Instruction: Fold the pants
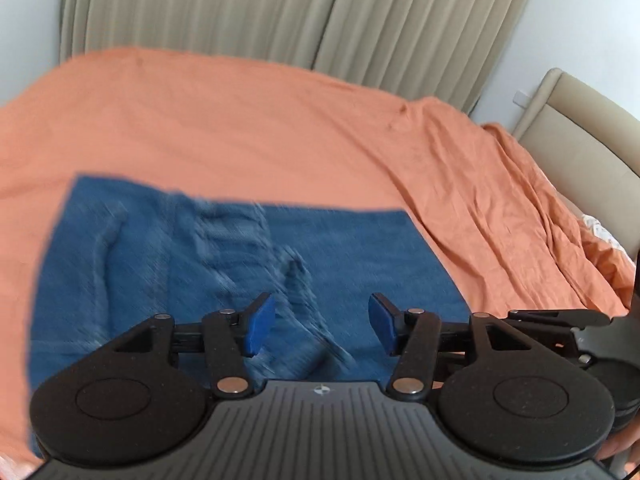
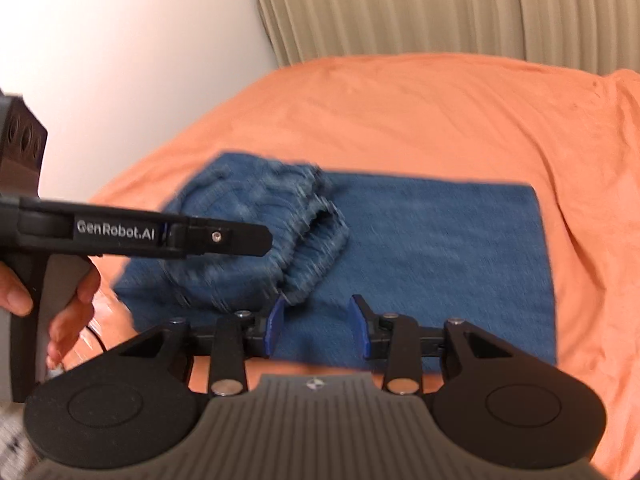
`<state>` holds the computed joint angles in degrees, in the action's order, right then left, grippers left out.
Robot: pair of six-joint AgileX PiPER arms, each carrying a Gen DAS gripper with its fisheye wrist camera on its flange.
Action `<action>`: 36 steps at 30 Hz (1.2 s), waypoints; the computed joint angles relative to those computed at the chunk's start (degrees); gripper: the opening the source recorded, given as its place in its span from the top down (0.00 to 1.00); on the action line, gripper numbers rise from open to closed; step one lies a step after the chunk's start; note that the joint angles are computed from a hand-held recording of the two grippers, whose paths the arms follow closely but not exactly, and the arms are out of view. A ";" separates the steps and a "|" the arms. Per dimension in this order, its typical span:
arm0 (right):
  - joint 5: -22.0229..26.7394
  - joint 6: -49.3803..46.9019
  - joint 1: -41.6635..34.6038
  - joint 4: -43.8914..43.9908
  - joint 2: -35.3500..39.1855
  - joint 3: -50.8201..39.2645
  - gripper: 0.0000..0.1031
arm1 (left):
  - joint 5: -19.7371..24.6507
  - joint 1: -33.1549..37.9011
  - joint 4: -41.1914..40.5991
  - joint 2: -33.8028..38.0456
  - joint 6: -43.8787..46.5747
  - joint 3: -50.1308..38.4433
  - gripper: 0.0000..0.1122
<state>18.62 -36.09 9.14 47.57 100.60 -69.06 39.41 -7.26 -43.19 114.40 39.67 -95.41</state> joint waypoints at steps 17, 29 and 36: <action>18.31 37.02 0.86 -17.72 37.78 -56.92 0.60 | 3.67 10.93 9.65 11.90 -6.26 -18.89 0.43; 13.31 28.60 3.65 -16.60 27.35 -48.95 0.93 | 3.12 14.26 3.77 10.13 -4.15 -15.48 0.43; 11.87 14.86 1.26 7.33 13.06 -30.92 0.94 | 3.54 14.80 -3.88 6.92 -1.51 -12.49 0.44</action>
